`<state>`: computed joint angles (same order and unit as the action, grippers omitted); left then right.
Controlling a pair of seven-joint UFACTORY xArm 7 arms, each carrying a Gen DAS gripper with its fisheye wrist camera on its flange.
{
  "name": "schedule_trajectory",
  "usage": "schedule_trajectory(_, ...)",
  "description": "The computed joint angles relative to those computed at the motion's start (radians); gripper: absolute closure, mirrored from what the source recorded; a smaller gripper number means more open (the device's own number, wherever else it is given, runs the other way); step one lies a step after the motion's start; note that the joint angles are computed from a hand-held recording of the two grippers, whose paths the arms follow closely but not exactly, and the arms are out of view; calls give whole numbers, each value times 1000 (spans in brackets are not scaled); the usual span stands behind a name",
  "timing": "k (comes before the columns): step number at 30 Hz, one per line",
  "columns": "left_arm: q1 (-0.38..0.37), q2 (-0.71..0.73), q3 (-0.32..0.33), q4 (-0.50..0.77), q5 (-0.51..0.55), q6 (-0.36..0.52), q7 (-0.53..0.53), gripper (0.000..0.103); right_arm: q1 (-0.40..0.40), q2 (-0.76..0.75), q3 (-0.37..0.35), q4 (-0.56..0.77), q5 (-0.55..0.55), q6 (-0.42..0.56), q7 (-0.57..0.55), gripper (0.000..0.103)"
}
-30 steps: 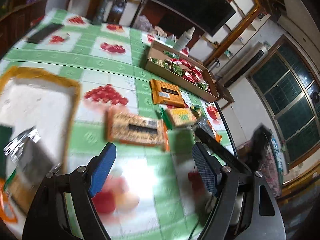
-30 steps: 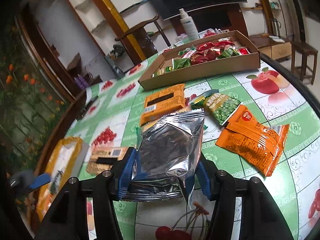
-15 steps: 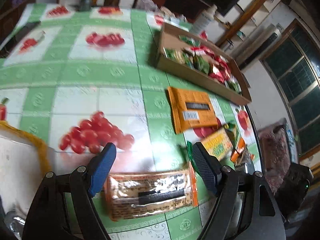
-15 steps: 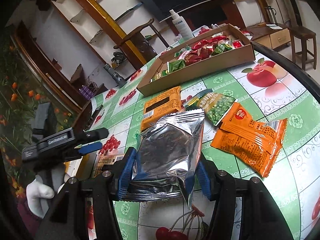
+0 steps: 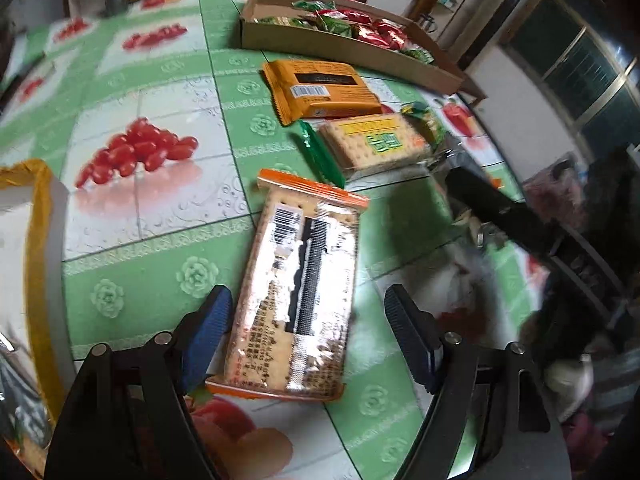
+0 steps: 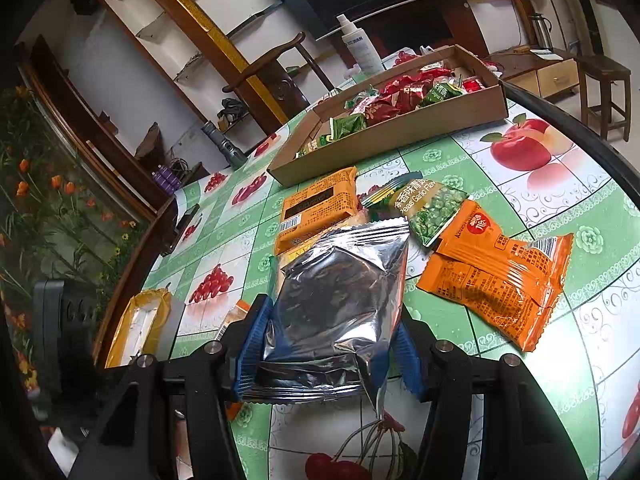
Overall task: Organize snacks
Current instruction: 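Grasp the cracker pack with orange ends using the left tool, then carry both packs over the white tray and open both tools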
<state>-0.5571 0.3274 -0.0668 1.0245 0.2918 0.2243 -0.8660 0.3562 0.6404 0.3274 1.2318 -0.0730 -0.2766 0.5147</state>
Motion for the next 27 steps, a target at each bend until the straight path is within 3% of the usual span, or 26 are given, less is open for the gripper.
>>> schedule_trajectory(3, -129, 13, 121, 35, 173, 66, -180, 25, 32, -6, -33, 1, 15, 3, -5, 44)
schedule_trajectory(6, -220, 53, 182, 105, 330, 206, -285, 27, 46, -7, -47, 3, 24, 6, -11, 44)
schedule_trajectory(9, -191, 40, 146, 92, 406, 186, -354, 51, 42, -3, -40, 6, 24, 12, -15, 44)
schedule_trajectory(13, -138, 12, 100, 49, 433, 127, -410, 51, 89, -9, -85, 11, 45, 17, -28, 44)
schedule_trajectory(19, -120, -73, 92, -48, 575, 40, -633, 51, 128, -18, -123, 4, 73, 18, -50, 44)
schedule_trajectory(24, -121, -184, 105, -159, 812, -12, -937, 51, 167, -24, -161, 3, 104, 26, -61, 44)
schedule_trajectory(27, -108, -266, 90, -228, 967, 6, -1132, 51, 193, -25, -186, 7, 121, 35, -68, 44)
